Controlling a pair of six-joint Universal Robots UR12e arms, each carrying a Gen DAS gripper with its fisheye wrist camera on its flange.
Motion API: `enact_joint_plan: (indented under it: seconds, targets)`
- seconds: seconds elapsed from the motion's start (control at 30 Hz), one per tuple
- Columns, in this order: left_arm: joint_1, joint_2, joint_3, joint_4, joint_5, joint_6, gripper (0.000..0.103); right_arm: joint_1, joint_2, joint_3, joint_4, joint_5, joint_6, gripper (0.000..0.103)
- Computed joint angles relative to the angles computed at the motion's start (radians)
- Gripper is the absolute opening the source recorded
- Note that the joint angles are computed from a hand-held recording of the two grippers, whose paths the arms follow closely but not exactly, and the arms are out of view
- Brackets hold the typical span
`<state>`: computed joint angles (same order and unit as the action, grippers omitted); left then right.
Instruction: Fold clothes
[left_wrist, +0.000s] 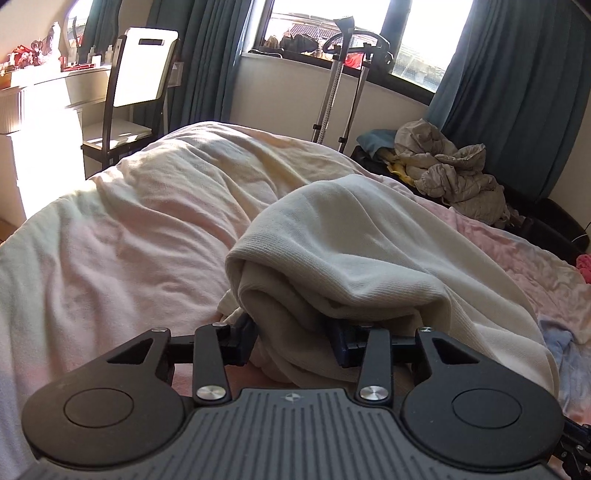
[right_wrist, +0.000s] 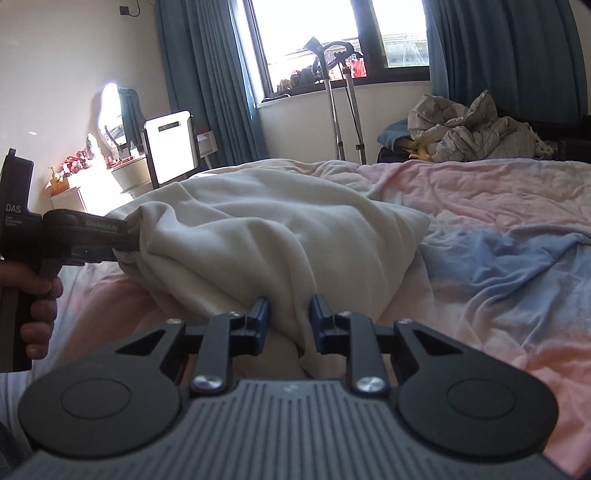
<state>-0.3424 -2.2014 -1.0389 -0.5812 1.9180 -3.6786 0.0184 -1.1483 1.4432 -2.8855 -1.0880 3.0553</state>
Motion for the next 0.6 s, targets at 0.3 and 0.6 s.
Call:
enact_joint_plan:
  seconds: [0.3, 0.6]
  targets:
    - [0.021, 0.027, -0.05, 0.069, -0.085, -0.176, 0.046, -0.015, 0.003, 0.005, 0.009, 0.048, 0.071, 0.023]
    - [0.06, 0.066, -0.163, 0.164, -0.306, -0.623, 0.047, -0.026, 0.008, 0.004, -0.016, 0.084, 0.173, 0.025]
